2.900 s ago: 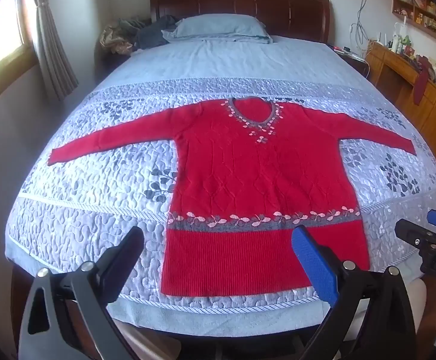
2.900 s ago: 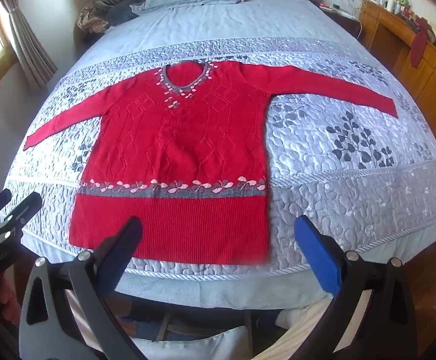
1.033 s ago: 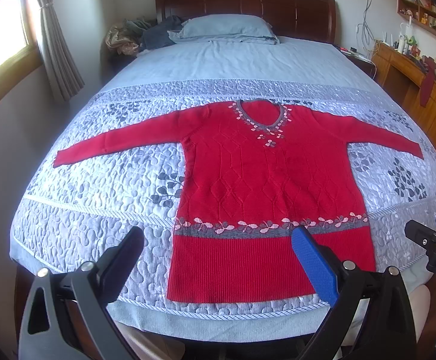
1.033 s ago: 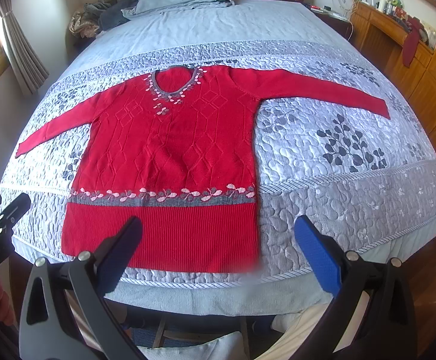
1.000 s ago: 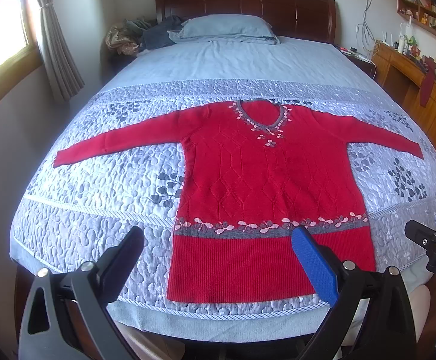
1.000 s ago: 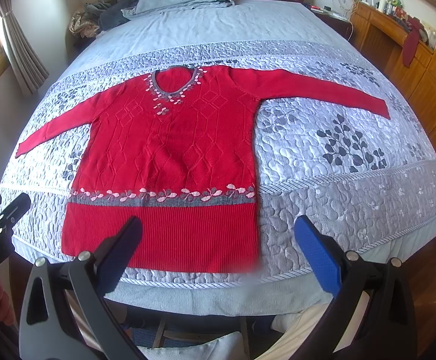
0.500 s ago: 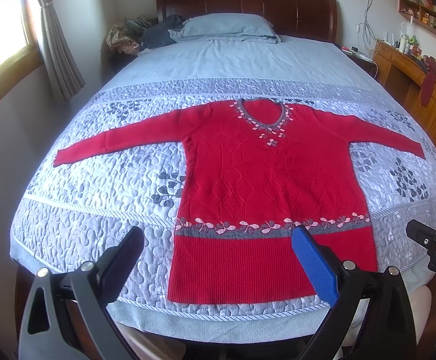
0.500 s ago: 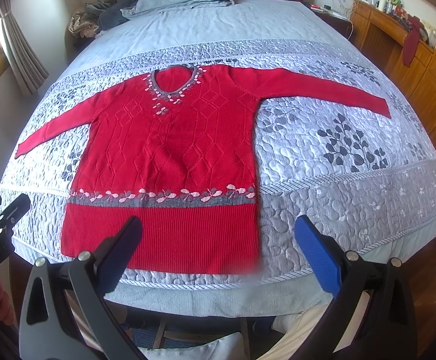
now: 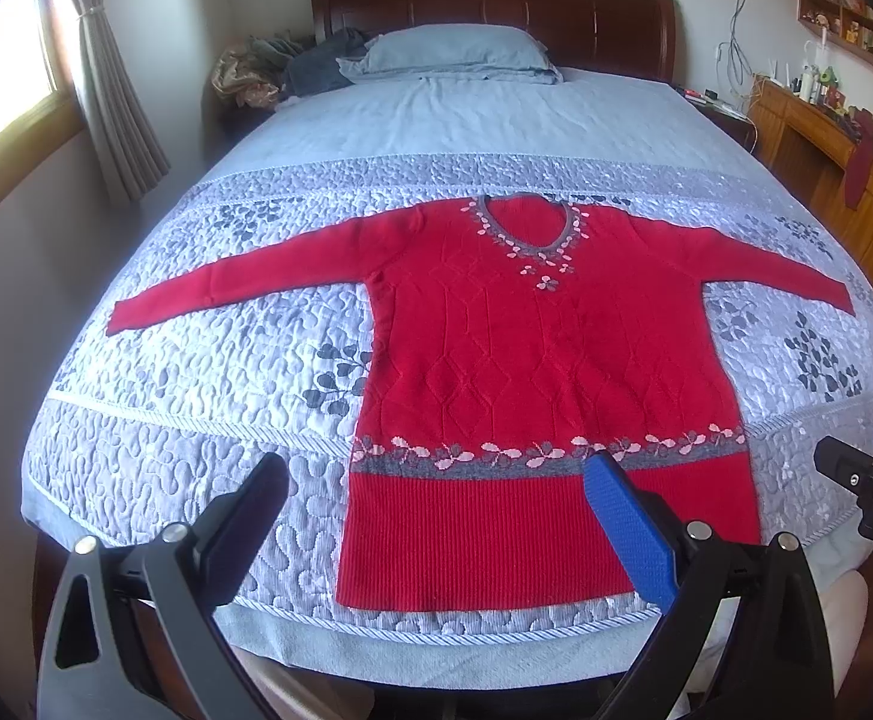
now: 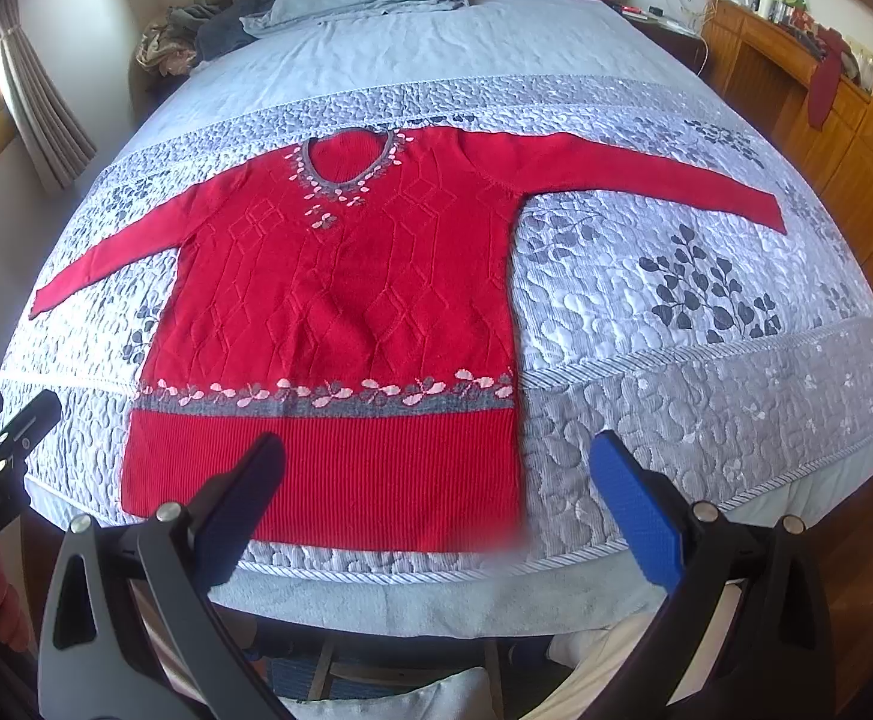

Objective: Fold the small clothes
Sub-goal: 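Grasp the sleeve cuff with the right tool and fold it across the body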

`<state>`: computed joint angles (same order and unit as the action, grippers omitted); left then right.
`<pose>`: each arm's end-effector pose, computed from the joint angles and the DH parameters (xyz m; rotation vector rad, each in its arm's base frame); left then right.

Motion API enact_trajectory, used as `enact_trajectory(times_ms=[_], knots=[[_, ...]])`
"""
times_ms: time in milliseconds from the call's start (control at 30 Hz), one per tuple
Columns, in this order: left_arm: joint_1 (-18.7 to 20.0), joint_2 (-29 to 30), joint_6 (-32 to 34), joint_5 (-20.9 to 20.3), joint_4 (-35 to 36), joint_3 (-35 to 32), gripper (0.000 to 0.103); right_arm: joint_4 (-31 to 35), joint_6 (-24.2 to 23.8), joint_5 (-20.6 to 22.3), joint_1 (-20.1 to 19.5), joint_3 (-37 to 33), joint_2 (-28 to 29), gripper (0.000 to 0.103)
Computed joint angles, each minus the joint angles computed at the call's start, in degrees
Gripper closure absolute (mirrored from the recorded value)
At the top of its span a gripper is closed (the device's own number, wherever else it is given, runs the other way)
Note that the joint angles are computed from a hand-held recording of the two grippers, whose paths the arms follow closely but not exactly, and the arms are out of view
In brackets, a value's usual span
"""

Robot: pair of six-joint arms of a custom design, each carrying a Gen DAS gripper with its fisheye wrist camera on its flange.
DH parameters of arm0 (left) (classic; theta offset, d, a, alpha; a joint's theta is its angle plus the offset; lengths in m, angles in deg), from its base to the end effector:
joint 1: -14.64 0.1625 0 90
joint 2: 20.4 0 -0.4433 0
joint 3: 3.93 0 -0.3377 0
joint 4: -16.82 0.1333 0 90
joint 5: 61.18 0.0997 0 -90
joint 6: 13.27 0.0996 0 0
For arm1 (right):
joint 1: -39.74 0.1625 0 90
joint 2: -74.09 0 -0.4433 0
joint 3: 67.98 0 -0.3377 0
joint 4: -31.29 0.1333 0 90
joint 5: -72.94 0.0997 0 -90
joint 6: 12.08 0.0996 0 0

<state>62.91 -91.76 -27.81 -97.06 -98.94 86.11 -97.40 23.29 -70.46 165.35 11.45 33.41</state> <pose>-0.2182 -0.5661 0.4287 0.4650 2.2288 -0.6723 0.4505 -0.5374 0.1806 0.0054 -2.2963 0.6695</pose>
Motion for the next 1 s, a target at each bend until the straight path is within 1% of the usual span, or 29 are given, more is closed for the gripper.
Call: enact_trajectory(times_ms=[267,400,500,567,667,733,800,867,933,967,1000], knots=[[0.4,1.3,0.1,-0.1,0.3,-1.1,0.004,-0.6,-0.8,0.7,-0.8,-0.4,0.4,0.003],[1.2,2.6,0.7,-0.5,0.0,-2.1,0.004,-2.7,-2.9,1.2,-1.7,-0.1,0.1,0.003],[2.4,5.4,0.7,-1.4,0.5,-4.7,0.004,-4.9,-5.9,1.7,-3.7,0.8,-1.7,0.003],[3.2,8.2,1.0,-2.6,1.3,-7.7,0.004,-5.7,-6.2,1.1,-5.9,1.5,-3.9,0.003],[3.9,14.7,3.4,-2.8,0.2,-13.7,0.004,-6.7,-6.5,-0.8,-10.0,1.4,-7.4,0.003],[4.4,20.3,5.6,-4.1,-0.3,-19.9,0.004,-7.2,-8.5,-2.0,-13.4,0.0,-9.4,0.003],[4.9,26.6,6.4,-5.4,1.4,-27.8,0.004,-6.4,-10.4,-1.5,-17.3,-2.2,-11.2,0.003],[5.3,33.5,6.8,-7.3,2.6,-36.9,0.004,-3.3,-12.5,-1.2,-22.2,-7.0,-12.0,0.003],[5.3,38.7,7.4,-8.1,2.7,-43.6,0.004,0.1,-13.9,-2.1,-26.6,-12.1,-11.6,0.003],[5.4,42.3,7.5,-8.5,3.9,-48.9,0.004,1.5,-14.3,-0.9,-28.9,-14.2,-11.8,0.003],[5.5,44.2,7.7,-8.9,4.6,-51.8,0.004,3.9,-13.9,1.2,-31.2,-16.7,-11.7,0.003]])
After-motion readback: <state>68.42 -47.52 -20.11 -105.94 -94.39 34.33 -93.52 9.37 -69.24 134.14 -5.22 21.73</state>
